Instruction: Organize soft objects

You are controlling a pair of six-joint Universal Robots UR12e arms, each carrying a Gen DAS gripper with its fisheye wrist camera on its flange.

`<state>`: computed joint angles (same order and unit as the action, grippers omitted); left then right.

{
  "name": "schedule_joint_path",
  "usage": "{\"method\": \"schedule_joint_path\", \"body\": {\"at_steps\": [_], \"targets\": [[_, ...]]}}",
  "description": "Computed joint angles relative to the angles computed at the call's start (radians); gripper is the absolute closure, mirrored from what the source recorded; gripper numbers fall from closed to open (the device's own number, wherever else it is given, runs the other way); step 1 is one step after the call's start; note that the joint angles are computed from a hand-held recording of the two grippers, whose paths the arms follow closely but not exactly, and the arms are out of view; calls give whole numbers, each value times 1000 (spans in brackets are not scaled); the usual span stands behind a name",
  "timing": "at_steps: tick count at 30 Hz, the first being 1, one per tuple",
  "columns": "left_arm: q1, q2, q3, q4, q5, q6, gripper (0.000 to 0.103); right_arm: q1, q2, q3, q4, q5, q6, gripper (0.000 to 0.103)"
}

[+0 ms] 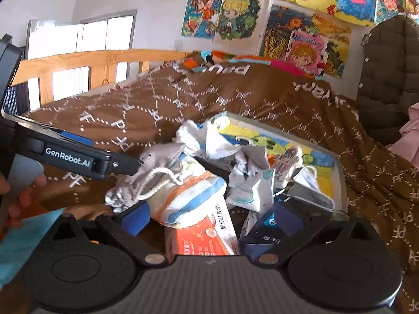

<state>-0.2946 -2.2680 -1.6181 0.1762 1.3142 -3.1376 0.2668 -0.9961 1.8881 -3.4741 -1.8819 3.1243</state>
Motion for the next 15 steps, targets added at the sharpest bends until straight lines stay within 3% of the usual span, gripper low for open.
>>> {"method": "schedule_joint_path", "body": {"at_steps": [10, 15], "targets": [[19, -90, 100, -38, -170, -90, 1, -4, 50, -57, 52, 20, -70, 0], [24, -103, 111, -57, -156, -165, 1, 4, 71, -85, 72, 1, -123, 0]]}}
